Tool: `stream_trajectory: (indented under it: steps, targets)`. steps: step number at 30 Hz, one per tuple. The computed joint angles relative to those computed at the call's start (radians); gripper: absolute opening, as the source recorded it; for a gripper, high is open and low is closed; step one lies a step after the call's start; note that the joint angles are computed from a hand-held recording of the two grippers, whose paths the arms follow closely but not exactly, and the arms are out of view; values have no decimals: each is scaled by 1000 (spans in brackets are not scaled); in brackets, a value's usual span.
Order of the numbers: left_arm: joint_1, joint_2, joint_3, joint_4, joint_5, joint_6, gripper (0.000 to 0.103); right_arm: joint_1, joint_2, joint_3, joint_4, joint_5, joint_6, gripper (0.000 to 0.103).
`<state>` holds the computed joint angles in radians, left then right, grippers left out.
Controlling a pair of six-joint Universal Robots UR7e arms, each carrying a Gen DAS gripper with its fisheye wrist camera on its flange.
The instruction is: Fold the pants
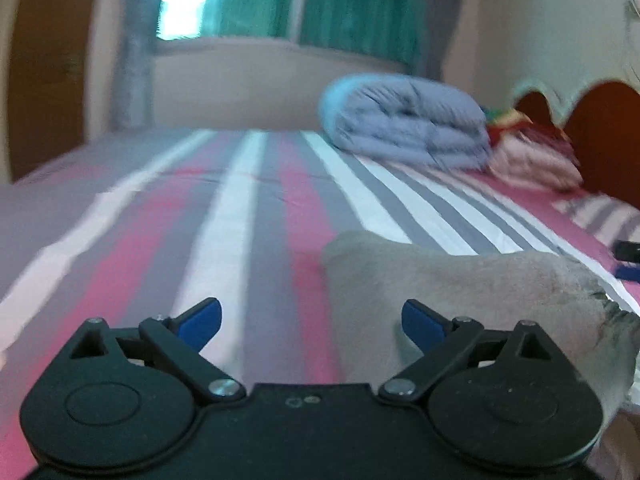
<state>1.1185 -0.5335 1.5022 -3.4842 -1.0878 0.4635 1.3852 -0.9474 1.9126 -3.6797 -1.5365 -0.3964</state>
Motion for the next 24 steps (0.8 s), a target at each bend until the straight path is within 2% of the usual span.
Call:
stream_trajectory:
  steps: [1,2,5,7,10,12,14,18,19,20,22,23,24]
  targets:
    - [1,-20,54,-59,3,-8,91,-30,-29,49,-31,62,50,65]
    - [0,-37,95,-95,20,-26,91,-54,-60,94,-36,93,105,65]
    - [-9,-83,192,-142,52,-105,91,-111,-115,183,-34,140,229,63]
    - [-19,-101,241,-164,88,-123,91,-145,-147,237,-10,182,297,49]
    - [-26,-109,267,-199,86,-129,92,-175,-166,264,30,227,396,48]
    - [-25,-109,265,-171,101,-118,92,-182,-177,240,90,255,421,48]
    - [-25,-99,248,-135,130,-102,92,-181,-174,237,95,274,437,48]
    - [-17,-101,255,-118,136,-129,92,-157,-147,154,202,246,461,47]
    - [-16,-100,254,-129,135,-132,92,-143,-141,140,201,222,447,36]
    - [-16,-100,262,-143,134,-133,92,-134,-133,138,168,221,419,34]
    - [-17,-96,260,-161,131,-125,92,-143,-109,151,44,311,381,33]
    - [-17,-93,256,-168,130,-119,92,-142,-99,145,18,318,374,33]
    - [-16,-92,253,-162,129,-125,92,-139,-91,130,33,284,372,33]
